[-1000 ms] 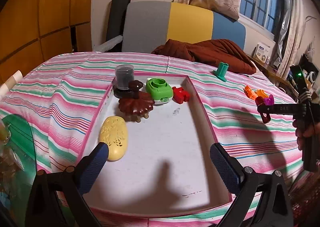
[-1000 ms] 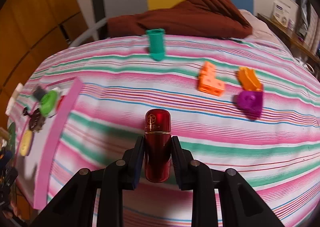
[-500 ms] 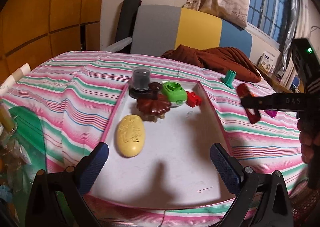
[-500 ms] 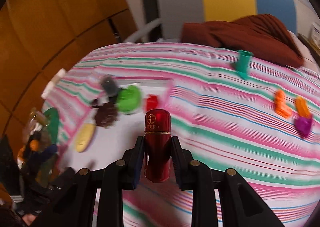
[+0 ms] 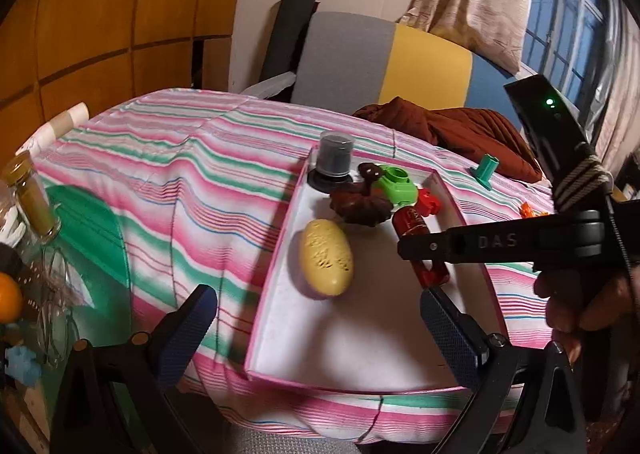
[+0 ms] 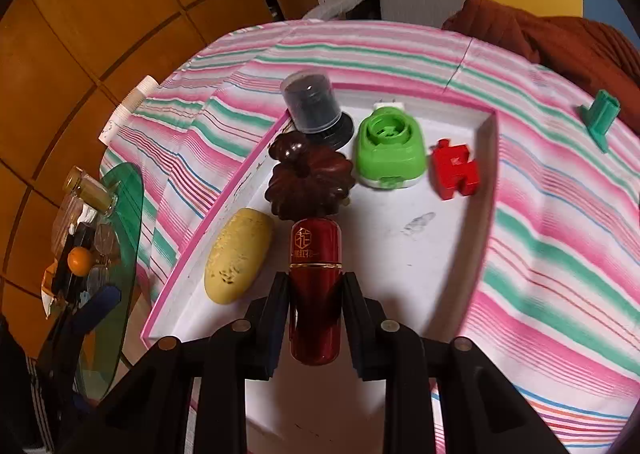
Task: Organize rigid objects
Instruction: 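Carry the red tube onto the tray and open the right tool, then move the open right tool away from the tray toward the purple toy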
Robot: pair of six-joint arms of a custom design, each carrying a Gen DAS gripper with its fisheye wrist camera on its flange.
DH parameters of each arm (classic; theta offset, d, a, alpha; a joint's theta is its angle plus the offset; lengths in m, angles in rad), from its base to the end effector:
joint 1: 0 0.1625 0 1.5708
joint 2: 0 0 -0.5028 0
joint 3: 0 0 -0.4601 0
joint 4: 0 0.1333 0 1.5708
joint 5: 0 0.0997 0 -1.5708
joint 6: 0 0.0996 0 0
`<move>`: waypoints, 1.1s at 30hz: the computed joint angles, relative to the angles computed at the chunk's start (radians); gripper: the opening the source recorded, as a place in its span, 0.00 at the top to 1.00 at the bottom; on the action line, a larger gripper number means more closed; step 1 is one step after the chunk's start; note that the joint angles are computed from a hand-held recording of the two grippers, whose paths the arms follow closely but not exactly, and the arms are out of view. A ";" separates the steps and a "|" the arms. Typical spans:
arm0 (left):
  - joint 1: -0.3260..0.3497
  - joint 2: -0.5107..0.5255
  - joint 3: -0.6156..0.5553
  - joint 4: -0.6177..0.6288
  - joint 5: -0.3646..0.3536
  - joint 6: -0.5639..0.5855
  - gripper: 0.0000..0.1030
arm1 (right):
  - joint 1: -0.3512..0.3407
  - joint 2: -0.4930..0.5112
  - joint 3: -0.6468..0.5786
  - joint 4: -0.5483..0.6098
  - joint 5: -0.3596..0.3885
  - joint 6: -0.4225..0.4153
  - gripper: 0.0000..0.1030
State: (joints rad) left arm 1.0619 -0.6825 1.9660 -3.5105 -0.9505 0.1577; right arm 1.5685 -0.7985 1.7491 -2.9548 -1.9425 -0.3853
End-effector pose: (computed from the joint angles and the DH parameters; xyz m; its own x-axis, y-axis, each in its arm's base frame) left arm -0.1492 -0.6599 0.0350 -0.8118 0.1943 -0.5507 0.5200 0.6697 -0.5302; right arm 0.0954 -0.7479 0.1059 -0.8639 -0.1978 0.4633 -0.3481 0.8991 -0.2653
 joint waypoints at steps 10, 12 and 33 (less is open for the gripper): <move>0.005 -0.002 0.003 -0.012 0.001 -0.008 0.01 | 0.002 0.024 -0.021 0.001 -0.006 0.062 0.70; 0.005 -0.001 0.003 -0.015 0.004 -0.010 0.01 | 0.003 0.013 -0.009 -0.007 0.000 0.054 0.70; -0.016 0.006 0.002 0.034 -0.062 0.006 0.01 | -0.044 -0.128 0.132 -0.262 -0.077 -0.037 0.69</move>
State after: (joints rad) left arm 1.0454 -0.6761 1.9678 -3.4766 -1.0128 0.1641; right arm 1.5241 -0.9263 1.8813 -3.2165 -2.0195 -0.4221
